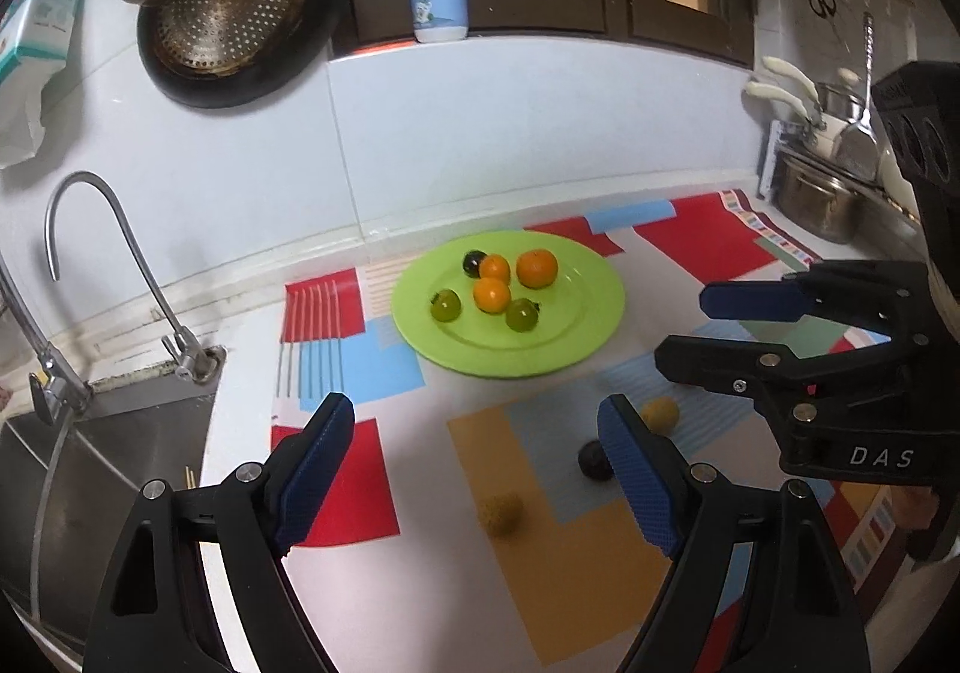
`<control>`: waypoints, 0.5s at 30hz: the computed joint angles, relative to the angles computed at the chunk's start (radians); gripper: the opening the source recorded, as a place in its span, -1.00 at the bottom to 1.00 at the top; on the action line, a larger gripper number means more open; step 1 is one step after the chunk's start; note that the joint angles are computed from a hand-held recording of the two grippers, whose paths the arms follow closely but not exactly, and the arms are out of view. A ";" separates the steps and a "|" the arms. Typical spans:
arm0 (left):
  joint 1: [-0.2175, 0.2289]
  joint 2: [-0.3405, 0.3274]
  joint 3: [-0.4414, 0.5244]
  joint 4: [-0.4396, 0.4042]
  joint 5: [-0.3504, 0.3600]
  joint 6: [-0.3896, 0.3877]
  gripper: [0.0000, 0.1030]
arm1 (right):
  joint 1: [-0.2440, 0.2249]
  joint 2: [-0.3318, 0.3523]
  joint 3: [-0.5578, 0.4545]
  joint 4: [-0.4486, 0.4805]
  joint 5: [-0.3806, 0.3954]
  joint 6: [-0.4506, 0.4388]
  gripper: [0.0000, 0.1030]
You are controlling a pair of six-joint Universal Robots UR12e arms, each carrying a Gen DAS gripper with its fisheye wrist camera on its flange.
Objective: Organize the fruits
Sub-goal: 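Move both tools back over the remaining fruits on the tablecloth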
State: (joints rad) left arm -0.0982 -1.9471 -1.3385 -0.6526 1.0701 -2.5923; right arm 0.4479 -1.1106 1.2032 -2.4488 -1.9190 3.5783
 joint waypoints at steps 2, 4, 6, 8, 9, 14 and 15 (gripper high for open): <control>0.001 0.002 -0.008 0.000 -0.003 0.013 0.62 | 0.002 0.001 0.001 0.011 0.007 -0.009 -0.04; 0.002 0.005 -0.020 0.005 -0.003 0.030 0.62 | 0.003 0.002 0.001 0.018 0.009 -0.018 -0.04; 0.006 0.005 -0.026 -0.004 -0.015 0.043 0.62 | 0.005 0.005 -0.001 0.026 0.014 -0.035 -0.04; 0.007 0.003 -0.025 -0.020 -0.018 0.055 0.62 | 0.007 0.008 -0.004 0.034 0.008 -0.053 -0.04; 0.008 0.002 -0.025 -0.025 -0.020 0.061 0.61 | 0.007 0.010 -0.004 0.036 0.012 -0.063 -0.04; 0.008 -0.005 -0.028 -0.042 -0.013 0.089 0.61 | 0.011 0.018 -0.005 0.049 0.013 -0.107 -0.04; 0.007 -0.006 -0.028 -0.047 -0.011 0.094 0.59 | 0.011 0.019 -0.004 0.049 0.017 -0.110 -0.04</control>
State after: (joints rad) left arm -0.0912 -1.9532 -1.3669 -0.7001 1.0593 -2.4981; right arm 0.4587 -1.0918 1.1995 -2.3999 -1.9018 3.4685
